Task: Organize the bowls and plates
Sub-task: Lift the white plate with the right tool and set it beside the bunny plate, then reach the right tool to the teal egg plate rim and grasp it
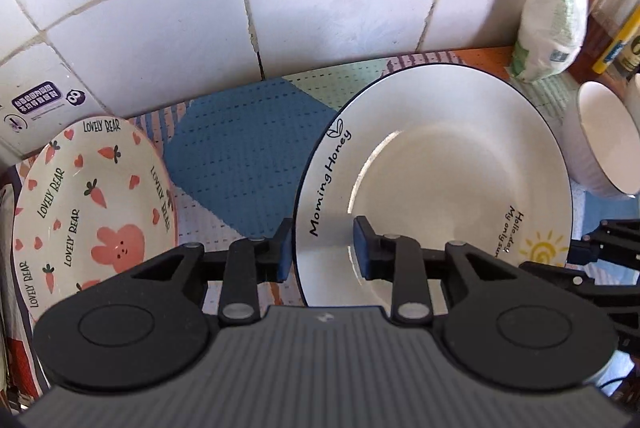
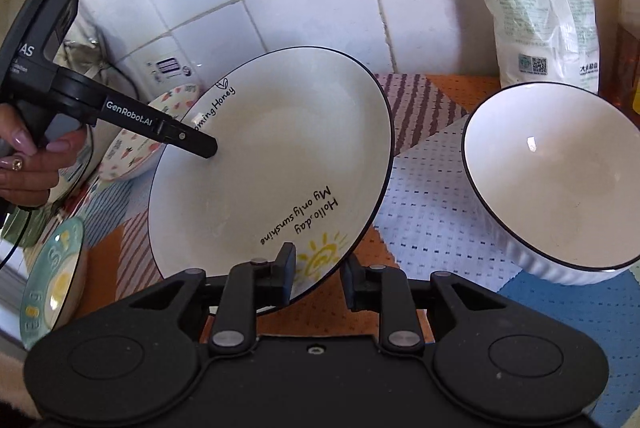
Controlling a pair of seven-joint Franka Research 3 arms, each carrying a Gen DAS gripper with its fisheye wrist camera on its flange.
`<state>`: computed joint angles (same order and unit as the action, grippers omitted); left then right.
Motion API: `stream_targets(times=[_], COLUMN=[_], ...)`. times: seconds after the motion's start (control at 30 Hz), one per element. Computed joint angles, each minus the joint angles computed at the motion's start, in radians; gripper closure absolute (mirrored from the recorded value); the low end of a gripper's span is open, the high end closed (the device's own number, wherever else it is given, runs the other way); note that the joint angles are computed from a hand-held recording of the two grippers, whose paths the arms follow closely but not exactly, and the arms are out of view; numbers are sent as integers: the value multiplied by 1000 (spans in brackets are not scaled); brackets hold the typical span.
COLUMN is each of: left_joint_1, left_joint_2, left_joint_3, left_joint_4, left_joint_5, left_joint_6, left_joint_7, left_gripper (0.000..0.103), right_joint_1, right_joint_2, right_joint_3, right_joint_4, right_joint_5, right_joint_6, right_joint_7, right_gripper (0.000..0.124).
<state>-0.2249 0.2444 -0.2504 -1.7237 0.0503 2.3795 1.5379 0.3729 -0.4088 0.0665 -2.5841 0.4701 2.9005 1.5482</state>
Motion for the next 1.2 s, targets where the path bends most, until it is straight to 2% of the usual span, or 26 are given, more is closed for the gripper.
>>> stream_targets(times=[0.17,0.27,0.37,0.47,0.6,0.8,1.07,1.2], left_joint_1=[-15,-37,-61,-45,-9,6,15,19], left_joint_2=[60,36,19,-36,-158,-292,-466,-530], left_joint_3=[11,18,23,14,6,33,125,159], left_joint_4=[64,11,2,-55,-168,-248,-359,-396], left_joint_5=[39,128,200,171,53,11,-179,-227], left_joint_6=[-53,5,-22,1,40,-52,-102,-113], left_joint_7=[-50,-53,-98,-102,-59,89,376,485], left_gripper=[72,70,69,69,69,69,67,66], right_joint_1=[-96,-146,-139,-229,-278,-334,-370,-376], right_joint_2=[22,32,28,-9,-98,-246,-334,-344], right_joint_3=[85,132,125,216,291,413,563,634], right_joint_4=[27,46,28,17,-16,-26,81,151], right_joint_5=[-119,-205,-209,-323,-434,-533,-683,-747], right_joint_6=[-20,-41,-10,-23,-23,-75,-248,-360], right_joint_7=[144,255,341,514,675,903,1134,1234], right_gripper=[91,91,93,93,90,90,86,83])
